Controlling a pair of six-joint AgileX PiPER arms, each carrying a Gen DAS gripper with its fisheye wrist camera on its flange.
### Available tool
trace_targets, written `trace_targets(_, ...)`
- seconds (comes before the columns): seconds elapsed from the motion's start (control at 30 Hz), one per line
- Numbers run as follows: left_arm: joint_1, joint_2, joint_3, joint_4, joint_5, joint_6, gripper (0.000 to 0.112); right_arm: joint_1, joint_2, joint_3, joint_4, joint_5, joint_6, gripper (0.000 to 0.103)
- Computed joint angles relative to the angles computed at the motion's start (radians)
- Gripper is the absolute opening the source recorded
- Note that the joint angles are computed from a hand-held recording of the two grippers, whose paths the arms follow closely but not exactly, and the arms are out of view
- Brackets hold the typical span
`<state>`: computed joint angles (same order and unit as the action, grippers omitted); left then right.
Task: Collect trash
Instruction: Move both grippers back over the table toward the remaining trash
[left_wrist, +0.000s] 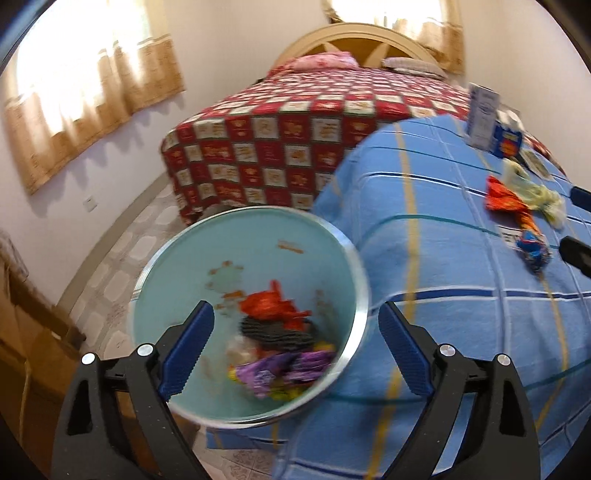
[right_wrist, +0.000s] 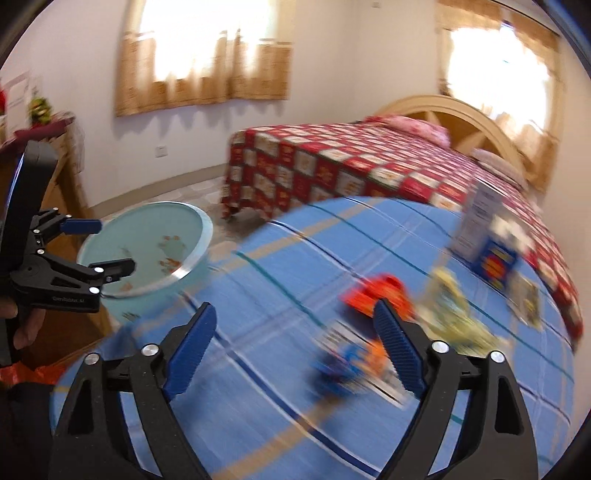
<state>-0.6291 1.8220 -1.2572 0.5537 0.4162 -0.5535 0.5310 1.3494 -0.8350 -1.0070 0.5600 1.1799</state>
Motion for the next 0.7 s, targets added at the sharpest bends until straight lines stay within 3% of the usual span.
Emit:
trace_targets(0.13, -0.076, 0.053, -0.074, -0.024, 0.02, 0.019, 0.089, -0.088, -0.149, 0.135, 0.014, 0.057, 0.038, 0.091)
trace_targets(0.37, -0.207, 0.139, -0.219, -0.008, 0.065, 0.0, 0.089, -0.295, -0.33, 0.294, 0.082, 0.033, -0.03, 0.091)
trace_targets(0.7, -0.336, 0.275, -0.467, 0.071, 0.156, -0.097, 0.096, -0.678, -0.459, 0.427, 0.268, -0.199, -0.338, 0.092)
